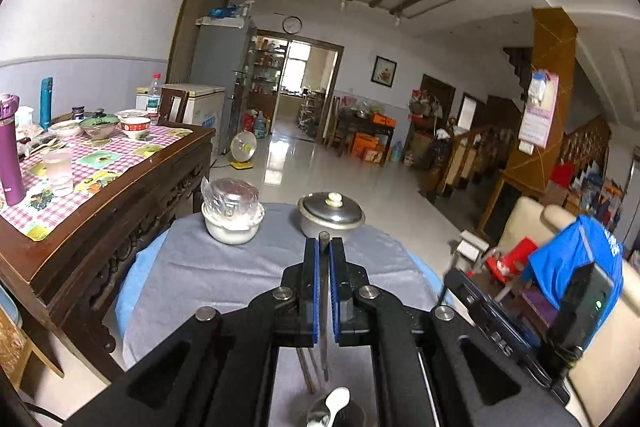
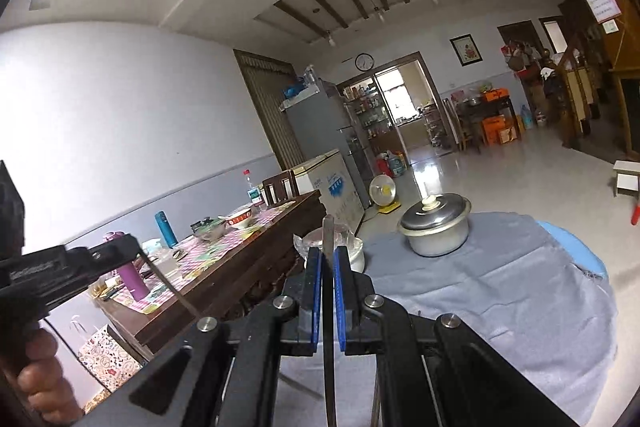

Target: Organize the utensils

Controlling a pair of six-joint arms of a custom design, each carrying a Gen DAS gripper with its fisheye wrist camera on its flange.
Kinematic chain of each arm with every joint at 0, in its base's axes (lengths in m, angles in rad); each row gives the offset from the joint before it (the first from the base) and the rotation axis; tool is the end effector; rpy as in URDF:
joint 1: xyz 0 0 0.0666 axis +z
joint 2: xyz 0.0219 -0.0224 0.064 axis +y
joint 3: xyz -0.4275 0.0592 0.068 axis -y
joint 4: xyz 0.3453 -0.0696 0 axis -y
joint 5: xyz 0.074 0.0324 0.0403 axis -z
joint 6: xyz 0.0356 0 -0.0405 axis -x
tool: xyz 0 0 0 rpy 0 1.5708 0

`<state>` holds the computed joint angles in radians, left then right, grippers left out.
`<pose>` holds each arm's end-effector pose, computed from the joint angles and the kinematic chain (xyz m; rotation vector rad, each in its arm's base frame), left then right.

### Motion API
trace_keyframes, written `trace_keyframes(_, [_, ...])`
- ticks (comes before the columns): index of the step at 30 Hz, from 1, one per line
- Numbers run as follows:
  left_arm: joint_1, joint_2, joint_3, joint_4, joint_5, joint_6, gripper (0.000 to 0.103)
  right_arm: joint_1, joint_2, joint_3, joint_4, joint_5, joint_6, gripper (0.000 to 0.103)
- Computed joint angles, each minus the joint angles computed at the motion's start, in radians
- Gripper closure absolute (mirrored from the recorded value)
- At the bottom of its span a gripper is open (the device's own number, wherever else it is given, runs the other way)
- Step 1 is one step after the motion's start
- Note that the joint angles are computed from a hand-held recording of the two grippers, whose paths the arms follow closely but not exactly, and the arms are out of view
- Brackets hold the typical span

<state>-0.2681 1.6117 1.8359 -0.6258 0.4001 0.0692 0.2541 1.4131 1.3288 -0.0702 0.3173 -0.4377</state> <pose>0.5190 -0.1574 0.5898 0.4591 1.9359 -0.6132 0.4602 0.1076 0.5176 0.3895 1.6788 0.2387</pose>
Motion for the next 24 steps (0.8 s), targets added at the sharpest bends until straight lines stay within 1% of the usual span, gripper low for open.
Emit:
trace_keyframes(4, [-0.002, -0.014, -0.029, -0.017, 0.003, -0.024, 0.098, 0.011, 0.019, -0.019, 0.033, 0.029, 0.009, 0.096])
trace_keyframes(7, [0.001, -0.012, -0.037, -0.04, 0.017, -0.029, 0.098, 0.011, 0.028, -0.036, 0.045, 0.033, 0.01, 0.096])
trace_keyframes(11, [0.001, -0.006, -0.052, -0.073, 0.024, -0.044, 0.098, 0.022, 0.04, -0.04, 0.042, 0.045, 0.038, 0.096])
trace_keyframes(16, [-0.009, 0.004, -0.066, -0.113, 0.015, -0.067, 0.098, 0.027, 0.051, -0.052, 0.04, 0.034, 0.031, 0.096])
trace_keyframes(21, [-0.01, 0.018, -0.066, -0.142, 0.004, -0.075, 0.098, 0.036, 0.037, -0.081, 0.043, 0.033, 0.029, 0.096])
trace_keyframes(24, [-0.011, 0.022, -0.066, -0.161, -0.004, -0.083, 0.098, 0.048, 0.026, -0.096, 0.036, 0.034, 0.043, 0.096])
